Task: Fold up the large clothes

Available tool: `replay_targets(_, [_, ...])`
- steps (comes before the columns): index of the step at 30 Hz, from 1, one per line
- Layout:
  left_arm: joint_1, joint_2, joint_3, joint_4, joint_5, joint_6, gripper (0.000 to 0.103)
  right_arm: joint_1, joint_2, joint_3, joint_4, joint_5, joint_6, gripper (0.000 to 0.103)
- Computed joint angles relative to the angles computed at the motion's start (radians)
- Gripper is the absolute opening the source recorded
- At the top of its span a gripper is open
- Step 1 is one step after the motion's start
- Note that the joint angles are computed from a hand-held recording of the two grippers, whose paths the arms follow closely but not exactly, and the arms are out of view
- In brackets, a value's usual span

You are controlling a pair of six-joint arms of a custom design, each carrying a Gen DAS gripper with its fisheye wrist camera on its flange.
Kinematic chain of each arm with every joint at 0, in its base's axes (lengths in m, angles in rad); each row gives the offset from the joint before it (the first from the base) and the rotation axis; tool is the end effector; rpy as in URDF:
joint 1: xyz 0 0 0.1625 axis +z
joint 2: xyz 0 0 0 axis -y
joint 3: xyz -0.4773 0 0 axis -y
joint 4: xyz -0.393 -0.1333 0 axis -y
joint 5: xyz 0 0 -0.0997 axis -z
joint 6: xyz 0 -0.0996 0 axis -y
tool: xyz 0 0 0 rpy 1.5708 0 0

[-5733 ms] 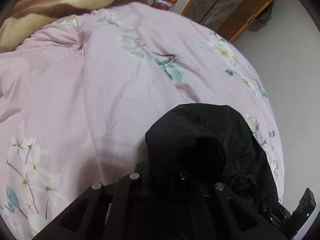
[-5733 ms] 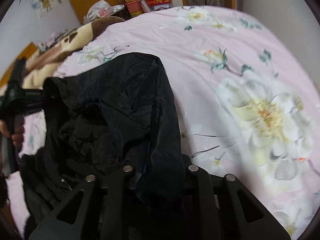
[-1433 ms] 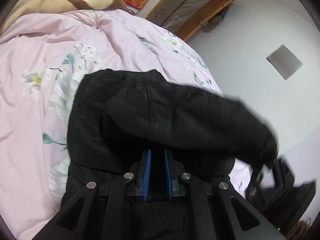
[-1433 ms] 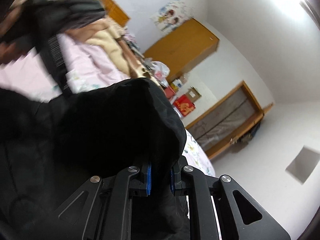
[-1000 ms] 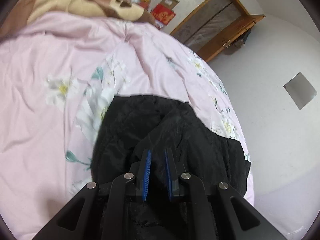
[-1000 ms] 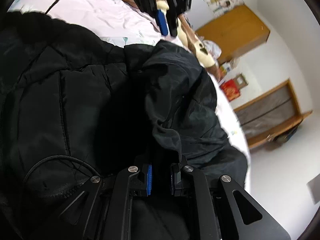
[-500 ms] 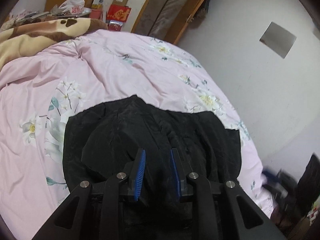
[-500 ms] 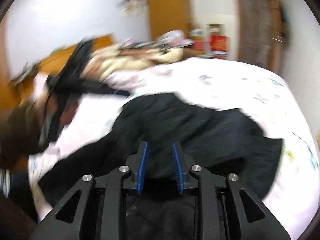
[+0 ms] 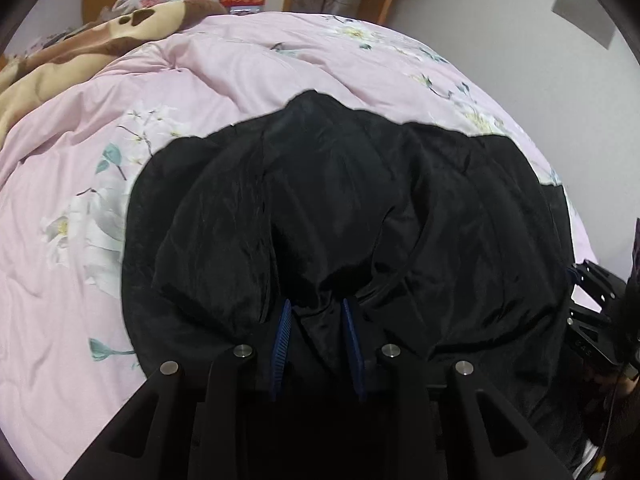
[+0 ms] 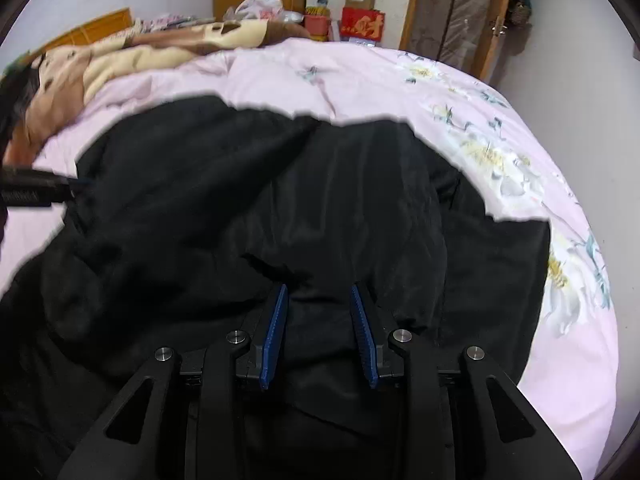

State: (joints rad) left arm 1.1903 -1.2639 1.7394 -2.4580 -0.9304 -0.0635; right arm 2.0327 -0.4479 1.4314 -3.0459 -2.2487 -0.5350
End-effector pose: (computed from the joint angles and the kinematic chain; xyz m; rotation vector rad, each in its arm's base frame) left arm -0.0501 -0.6444 0.4043 0.2254 2.5155 -0.6972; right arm 0.4077 -0.6600 0.0207 0.9576 -2.2019 0.5688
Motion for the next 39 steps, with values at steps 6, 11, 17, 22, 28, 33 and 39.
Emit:
replay_targets(6, [0.038,0.007,-0.001,-0.021,-0.067,-0.041,0.028,-0.024,-0.013,0.044,-0.042,0.043,-0.007,0.033])
replay_targets(11, [0.002,-0.046,0.009,-0.010,-0.066,-0.080,0.027,-0.014,-0.064,0.062,0.008,0.080,0.113,0.033])
replay_targets(17, [-0.077,-0.076,0.012,-0.122,-0.056,-0.023,0.028,0.031,-0.082,0.042,-0.102,0.270,0.130,0.035])
replay_targets(22, [-0.071,0.006,-0.022,-0.069,0.048,-0.015,0.028,0.034,0.003,-0.052,0.006,0.266,0.129,0.035])
replay_targets(28, [0.019,0.039,0.004,-0.125,-0.070,0.006,0.028,0.015,0.078,-0.098,0.070,0.127,0.114,0.035])
replay_targets(33, [0.072,0.053,-0.022,-0.119,-0.179,-0.040,0.026,0.003,0.099,-0.100,0.052,0.095,0.054,0.034])
replay_targets(39, [0.065,0.061,0.006,-0.176,-0.141,-0.010,0.023,-0.001,0.121,-0.102,0.020,0.070,0.048,0.034])
